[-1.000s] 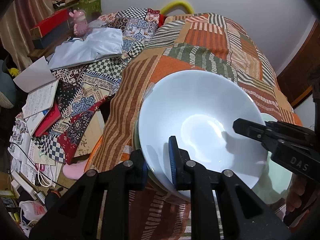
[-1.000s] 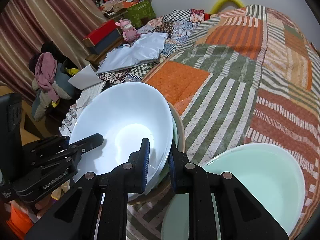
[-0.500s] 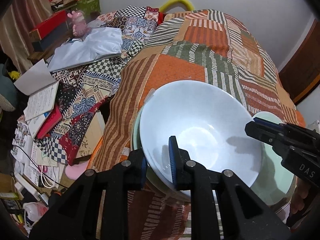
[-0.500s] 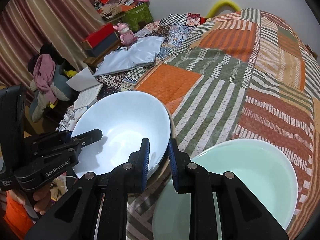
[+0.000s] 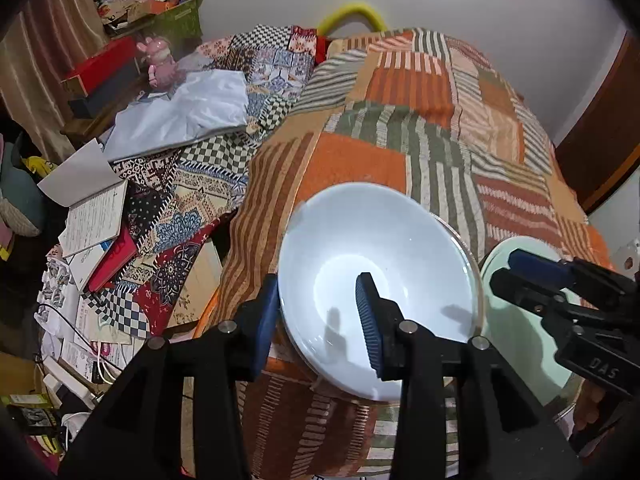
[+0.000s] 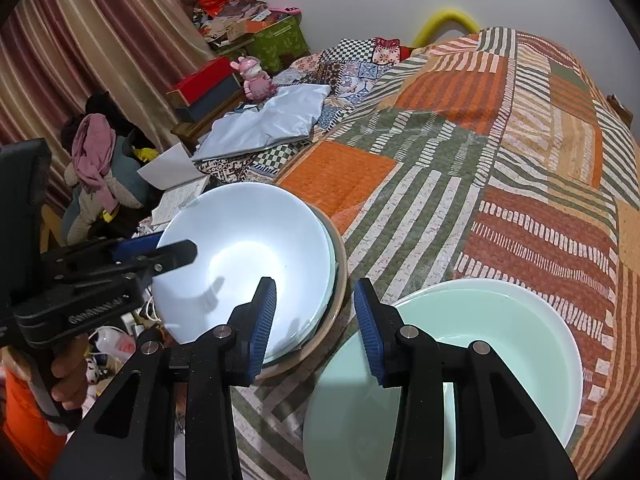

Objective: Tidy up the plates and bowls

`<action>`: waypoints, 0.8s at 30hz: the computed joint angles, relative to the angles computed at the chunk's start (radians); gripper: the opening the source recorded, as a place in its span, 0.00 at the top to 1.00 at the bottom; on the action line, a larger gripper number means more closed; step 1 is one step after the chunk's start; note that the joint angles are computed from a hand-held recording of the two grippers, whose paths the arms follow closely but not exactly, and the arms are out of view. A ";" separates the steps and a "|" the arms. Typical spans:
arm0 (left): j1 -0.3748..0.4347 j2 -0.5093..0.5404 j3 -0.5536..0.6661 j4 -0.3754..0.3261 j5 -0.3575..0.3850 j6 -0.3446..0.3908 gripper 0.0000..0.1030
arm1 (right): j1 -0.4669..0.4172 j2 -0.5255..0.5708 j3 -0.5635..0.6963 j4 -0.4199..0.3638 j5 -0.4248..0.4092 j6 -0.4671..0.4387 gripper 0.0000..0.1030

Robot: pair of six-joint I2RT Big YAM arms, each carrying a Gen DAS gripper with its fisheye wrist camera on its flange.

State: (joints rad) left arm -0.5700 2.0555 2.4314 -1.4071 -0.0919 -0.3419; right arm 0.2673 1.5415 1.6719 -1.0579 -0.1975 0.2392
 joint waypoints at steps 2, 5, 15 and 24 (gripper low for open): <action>0.000 -0.013 -0.022 0.016 -0.007 0.001 0.60 | -0.001 -0.001 -0.001 0.000 -0.002 -0.001 0.64; 0.006 -0.046 -0.085 0.045 -0.005 -0.011 0.60 | -0.001 0.000 -0.003 -0.002 0.002 0.001 0.64; 0.040 -0.095 -0.231 0.110 0.096 -0.074 0.60 | 0.002 0.027 0.000 -0.024 -0.003 0.005 0.64; 0.039 -0.077 -0.256 0.135 0.163 -0.065 0.59 | 0.011 0.068 0.025 -0.053 -0.026 0.008 0.64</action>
